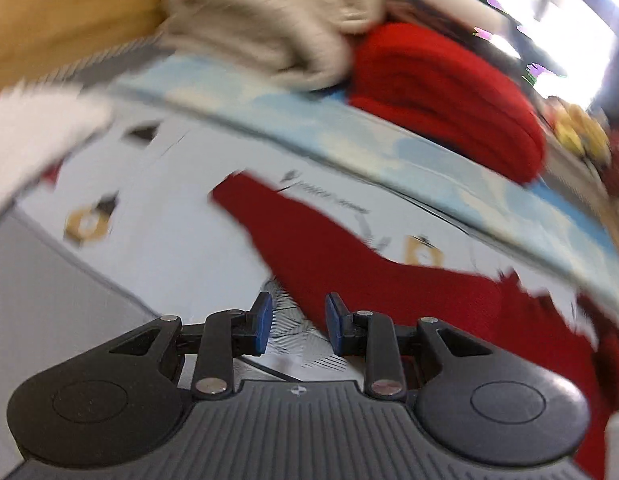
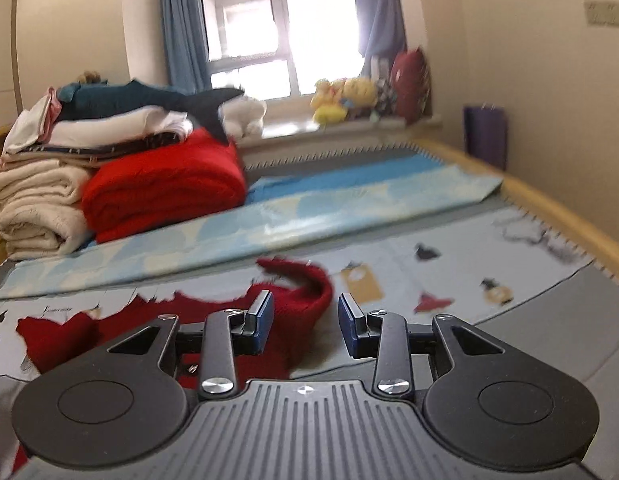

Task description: Fold small clothes

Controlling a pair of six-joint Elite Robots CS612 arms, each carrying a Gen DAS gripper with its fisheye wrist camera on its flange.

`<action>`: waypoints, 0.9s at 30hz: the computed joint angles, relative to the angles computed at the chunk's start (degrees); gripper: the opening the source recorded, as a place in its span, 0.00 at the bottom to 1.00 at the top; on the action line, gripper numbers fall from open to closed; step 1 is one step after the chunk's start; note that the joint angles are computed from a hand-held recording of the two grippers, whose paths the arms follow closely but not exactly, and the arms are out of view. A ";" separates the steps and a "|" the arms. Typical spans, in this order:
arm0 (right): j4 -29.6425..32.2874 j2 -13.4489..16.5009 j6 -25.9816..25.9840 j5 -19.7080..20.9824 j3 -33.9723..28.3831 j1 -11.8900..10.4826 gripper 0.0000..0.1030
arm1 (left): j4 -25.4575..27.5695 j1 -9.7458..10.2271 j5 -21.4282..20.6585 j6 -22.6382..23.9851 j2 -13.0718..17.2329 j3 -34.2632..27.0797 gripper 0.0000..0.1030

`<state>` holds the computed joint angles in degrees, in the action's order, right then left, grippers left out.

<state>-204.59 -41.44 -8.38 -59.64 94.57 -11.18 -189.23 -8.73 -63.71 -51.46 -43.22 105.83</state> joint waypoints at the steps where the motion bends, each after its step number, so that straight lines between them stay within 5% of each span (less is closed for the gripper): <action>1: 1.11 0.05 -0.33 0.11 -0.28 0.36 0.36 | -0.23 0.63 -0.80 -2.22 0.37 -0.16 0.31; 4: 2.56 0.04 -1.57 0.33 -0.64 1.38 0.36 | -2.64 1.98 -3.19 -5.54 1.61 -0.98 0.33; 11: 5.57 0.32 -4.94 -0.17 -1.71 3.00 0.40 | -4.06 3.14 -7.43 -7.86 5.22 -5.69 0.65; 18: 7.76 0.52 -7.17 -2.82 -2.72 3.73 0.42 | 0.48 4.07 -8.95 -5.93 8.94 -9.96 0.67; 23: 8.83 0.64 -8.16 -5.13 -3.10 3.61 0.42 | -2.47 4.25 -8.06 -1.51 10.56 -11.07 0.67; 25: 8.83 0.70 -7.92 -5.77 -3.18 3.48 0.42 | -2.43 4.25 -7.66 -1.20 10.83 -11.46 0.54; 26: 9.02 0.70 -7.93 -6.21 -3.19 3.47 0.42 | -2.05 4.25 -7.64 -0.70 10.89 -11.71 0.23; 27: 9.37 0.67 -8.04 -6.64 -3.25 3.50 0.43 | -0.62 4.26 -7.66 -0.66 10.75 -11.97 0.17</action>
<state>-195.22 -40.77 -16.42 -66.28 91.31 -7.67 -189.85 -4.47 -71.38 -52.12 -32.47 93.86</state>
